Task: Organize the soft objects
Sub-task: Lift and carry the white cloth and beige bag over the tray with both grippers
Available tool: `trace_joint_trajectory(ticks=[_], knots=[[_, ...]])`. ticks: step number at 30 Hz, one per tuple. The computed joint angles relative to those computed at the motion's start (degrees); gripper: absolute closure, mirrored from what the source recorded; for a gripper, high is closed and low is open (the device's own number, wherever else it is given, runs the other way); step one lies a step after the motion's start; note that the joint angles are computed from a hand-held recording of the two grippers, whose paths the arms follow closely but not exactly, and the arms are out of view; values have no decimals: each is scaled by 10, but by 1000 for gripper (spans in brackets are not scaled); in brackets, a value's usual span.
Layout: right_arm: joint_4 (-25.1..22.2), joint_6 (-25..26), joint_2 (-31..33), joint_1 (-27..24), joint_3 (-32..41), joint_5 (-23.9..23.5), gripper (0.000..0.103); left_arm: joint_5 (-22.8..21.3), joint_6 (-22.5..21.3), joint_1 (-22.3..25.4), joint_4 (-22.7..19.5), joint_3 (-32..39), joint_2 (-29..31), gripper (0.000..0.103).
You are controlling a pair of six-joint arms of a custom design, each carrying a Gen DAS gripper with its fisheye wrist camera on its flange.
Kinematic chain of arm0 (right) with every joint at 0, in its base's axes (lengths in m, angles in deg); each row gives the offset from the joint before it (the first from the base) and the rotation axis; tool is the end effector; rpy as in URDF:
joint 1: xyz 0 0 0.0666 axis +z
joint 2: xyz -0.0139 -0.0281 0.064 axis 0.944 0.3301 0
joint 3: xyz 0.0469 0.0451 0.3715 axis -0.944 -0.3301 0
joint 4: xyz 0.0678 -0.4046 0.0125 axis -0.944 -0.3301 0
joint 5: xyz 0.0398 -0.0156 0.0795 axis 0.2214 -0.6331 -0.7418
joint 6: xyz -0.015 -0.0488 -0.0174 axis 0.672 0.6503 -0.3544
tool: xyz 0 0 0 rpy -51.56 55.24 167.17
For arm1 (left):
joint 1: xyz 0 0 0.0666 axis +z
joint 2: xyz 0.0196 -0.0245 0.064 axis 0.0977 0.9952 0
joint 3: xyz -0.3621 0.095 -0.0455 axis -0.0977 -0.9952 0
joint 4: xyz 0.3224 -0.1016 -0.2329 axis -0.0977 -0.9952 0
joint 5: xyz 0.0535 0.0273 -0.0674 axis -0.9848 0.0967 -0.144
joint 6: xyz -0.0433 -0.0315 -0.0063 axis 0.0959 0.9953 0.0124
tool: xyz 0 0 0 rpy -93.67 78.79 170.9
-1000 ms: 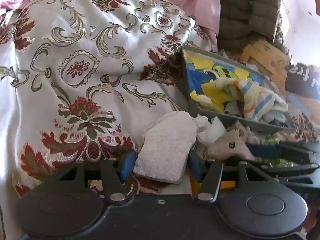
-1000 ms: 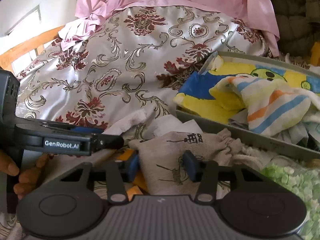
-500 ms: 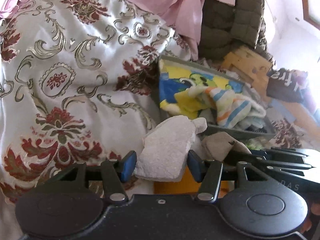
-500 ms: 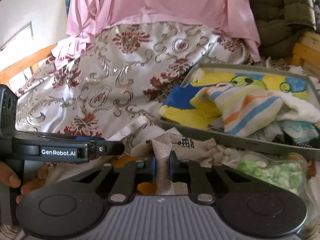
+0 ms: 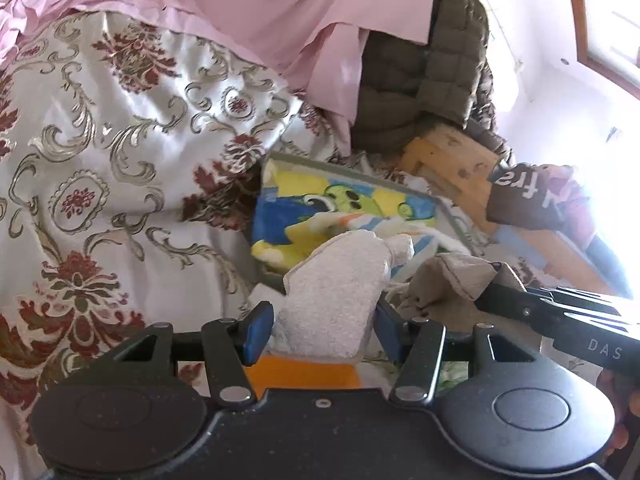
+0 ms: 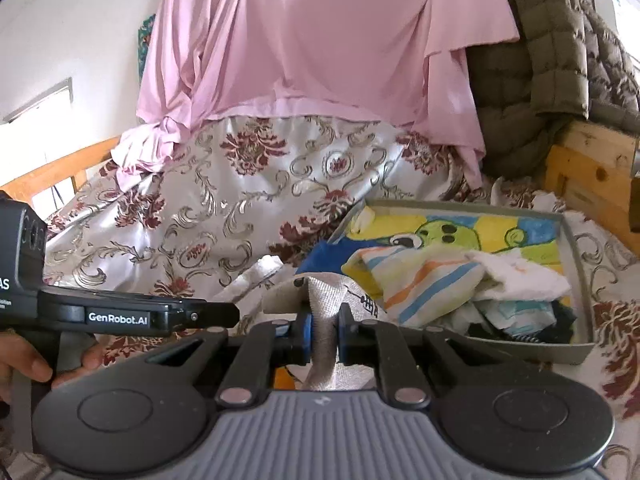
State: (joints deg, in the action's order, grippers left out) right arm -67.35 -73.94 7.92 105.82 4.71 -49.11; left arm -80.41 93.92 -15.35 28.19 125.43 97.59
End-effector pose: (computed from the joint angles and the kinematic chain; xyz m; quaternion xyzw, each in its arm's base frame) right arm 0.4506 0.3094 0.4400 -0.1623 0.8419 0.1243 0.4994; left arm 0.4883 -0.1934 0.4041 0.0232 0.8448 -0.2609 0.4667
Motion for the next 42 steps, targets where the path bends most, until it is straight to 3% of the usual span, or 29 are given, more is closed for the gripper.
trace_joint_trajectory(ticks=[9,15,19,26,32,36,38,42], knots=[[9,56,-43,-12,-26,-11,90,-29,-2,-29,4,-4,-15,46],[26,77,-33,-45,-9,-30,90,-74,12,-40,-17,45,21,46],[50,105,9,-72,37,-45,90,-84,3,-36,-25,130,89,46],[114,73,98,-106,126,-63,89,-128,-4,-30,-88,331,241,46],[65,23,171,-130,201,-93,89,-166,-11,-36,-168,460,333,46],[40,8,182,-139,207,-104,89,-178,-19,-41,-200,497,360,46],[33,0,182,-141,205,-101,89,-179,-20,-42,-220,517,374,54],[2,-21,189,-147,215,-101,88,-177,-21,-45,-253,542,391,55]])
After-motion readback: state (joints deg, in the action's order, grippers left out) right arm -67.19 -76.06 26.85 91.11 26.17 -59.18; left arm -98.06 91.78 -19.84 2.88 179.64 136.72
